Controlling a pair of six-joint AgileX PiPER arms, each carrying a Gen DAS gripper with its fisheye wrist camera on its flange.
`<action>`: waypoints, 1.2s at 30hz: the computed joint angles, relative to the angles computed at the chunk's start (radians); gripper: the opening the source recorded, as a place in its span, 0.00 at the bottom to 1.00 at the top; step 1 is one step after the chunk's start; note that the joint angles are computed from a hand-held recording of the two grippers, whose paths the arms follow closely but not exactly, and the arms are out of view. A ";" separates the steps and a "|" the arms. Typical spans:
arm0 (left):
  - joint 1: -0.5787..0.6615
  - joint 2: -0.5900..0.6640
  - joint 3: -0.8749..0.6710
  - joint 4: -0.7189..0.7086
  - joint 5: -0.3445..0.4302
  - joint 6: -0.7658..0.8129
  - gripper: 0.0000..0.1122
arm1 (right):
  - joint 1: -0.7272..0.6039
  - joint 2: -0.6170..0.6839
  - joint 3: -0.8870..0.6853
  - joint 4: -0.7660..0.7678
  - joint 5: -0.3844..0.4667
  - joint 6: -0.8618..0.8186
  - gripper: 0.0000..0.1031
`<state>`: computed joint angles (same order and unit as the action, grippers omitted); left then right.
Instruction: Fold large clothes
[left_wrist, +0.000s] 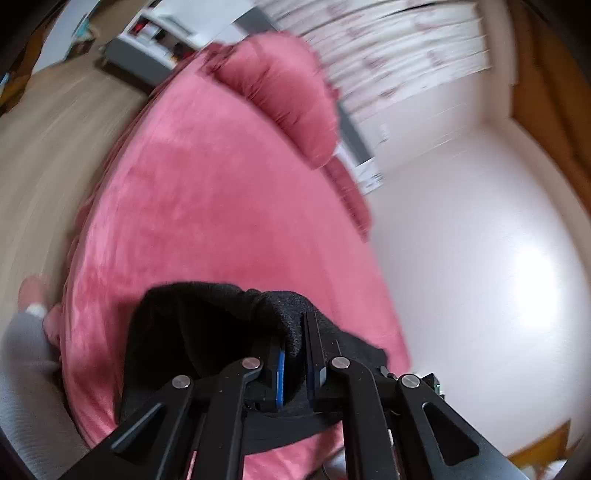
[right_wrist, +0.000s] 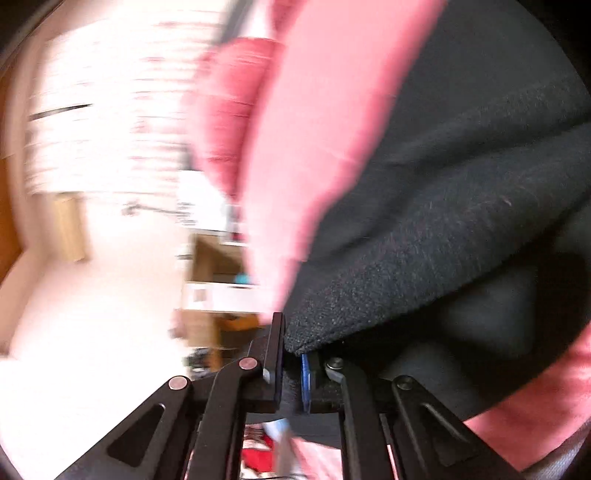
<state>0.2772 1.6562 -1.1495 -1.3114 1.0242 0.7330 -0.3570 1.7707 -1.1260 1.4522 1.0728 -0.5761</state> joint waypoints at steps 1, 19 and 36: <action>0.029 -0.014 0.015 -0.007 0.038 0.017 0.07 | -0.021 -0.021 0.006 0.025 0.040 -0.029 0.07; -0.053 0.023 0.192 0.513 -0.202 -0.187 0.18 | 0.026 0.009 0.042 -0.397 0.056 0.180 0.10; -0.384 0.166 -0.088 0.608 -0.526 -0.312 0.42 | 0.360 0.257 -0.763 -0.884 -0.126 0.450 0.49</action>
